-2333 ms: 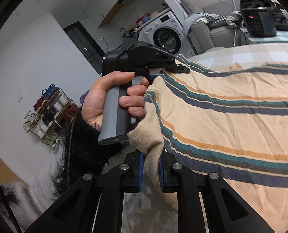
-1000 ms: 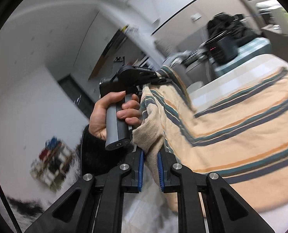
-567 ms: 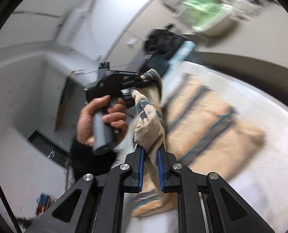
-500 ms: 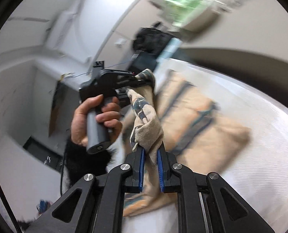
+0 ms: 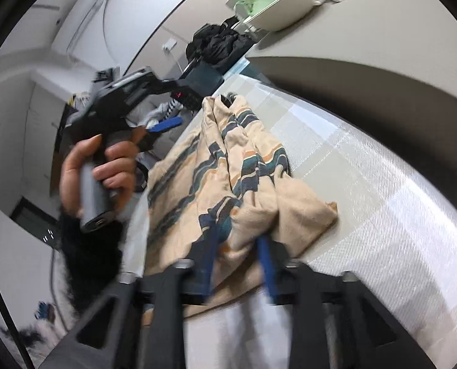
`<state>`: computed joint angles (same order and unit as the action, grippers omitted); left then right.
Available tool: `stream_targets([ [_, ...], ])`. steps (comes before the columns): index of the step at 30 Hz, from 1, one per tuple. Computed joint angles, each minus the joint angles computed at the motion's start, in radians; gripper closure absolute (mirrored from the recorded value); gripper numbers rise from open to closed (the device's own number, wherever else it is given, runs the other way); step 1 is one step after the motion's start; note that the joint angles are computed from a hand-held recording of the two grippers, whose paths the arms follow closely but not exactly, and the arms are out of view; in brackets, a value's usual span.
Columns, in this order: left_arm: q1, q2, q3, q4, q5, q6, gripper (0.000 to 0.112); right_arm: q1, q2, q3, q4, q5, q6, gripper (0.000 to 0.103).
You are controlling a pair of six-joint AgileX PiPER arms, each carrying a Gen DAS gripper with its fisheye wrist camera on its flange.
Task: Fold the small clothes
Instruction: 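Release the cloth and open both grippers above the folded bundle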
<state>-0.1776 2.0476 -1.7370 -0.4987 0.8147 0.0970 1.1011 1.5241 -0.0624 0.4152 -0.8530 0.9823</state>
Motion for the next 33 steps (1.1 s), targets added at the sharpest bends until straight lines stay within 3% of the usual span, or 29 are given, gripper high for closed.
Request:
stream_targets([
  [2, 0.027, -0.085, 0.114, -0.023, -0.033, 0.061, 0.039, -0.045, 0.010, -0.017, -0.061, 0.009, -0.002, 0.058],
  [5, 0.081, -0.217, 0.294, -0.065, -0.079, 0.146, 0.038, -0.102, 0.009, -0.109, -0.065, 0.143, -0.093, 0.059],
  [9, 0.170, -0.379, 0.510, -0.123, -0.116, 0.265, 0.038, -0.106, 0.028, -0.217, 0.060, 0.294, -0.246, 0.090],
  [11, 0.225, -0.446, 0.594, -0.159, -0.120, 0.326, 0.038, -0.072, -0.024, -0.242, 0.219, 0.332, -0.414, 0.092],
  [15, 0.336, -0.560, 0.740, -0.237, -0.113, 0.445, 0.037, 0.058, -0.167, -0.226, 0.609, 0.259, -0.814, 0.092],
  [18, 0.385, -0.611, 0.827, -0.276, -0.108, 0.516, 0.035, 0.103, -0.160, -0.228, 0.825, 0.277, -1.007, 0.088],
  [21, 0.420, -0.653, 0.911, -0.291, -0.111, 0.582, 0.035, 0.003, -0.129, -0.216, 0.713, 0.426, -0.972, 0.086],
  [23, 0.450, -0.685, 0.964, -0.297, -0.106, 0.619, 0.035, 0.017, -0.176, -0.175, 0.699, 0.402, -0.966, 0.077],
  [25, 0.459, -0.707, 1.006, -0.316, -0.105, 0.644, 0.034, 0.051, -0.227, -0.166, 0.839, 0.362, -1.118, 0.076],
  [28, 0.467, -0.737, 1.072, -0.328, -0.117, 0.664, 0.034, -0.022, -0.259, -0.212, 0.885, 0.416, -1.291, 0.076],
  [30, 0.439, -0.743, 1.097, -0.321, -0.137, 0.660, 0.034, -0.109, -0.237, -0.257, 0.802, 0.498, -1.340, 0.076],
  [33, 0.373, -0.751, 1.125, -0.289, -0.185, 0.633, 0.034, -0.227, -0.152, -0.350, 0.504, 0.650, -1.220, 0.075],
])
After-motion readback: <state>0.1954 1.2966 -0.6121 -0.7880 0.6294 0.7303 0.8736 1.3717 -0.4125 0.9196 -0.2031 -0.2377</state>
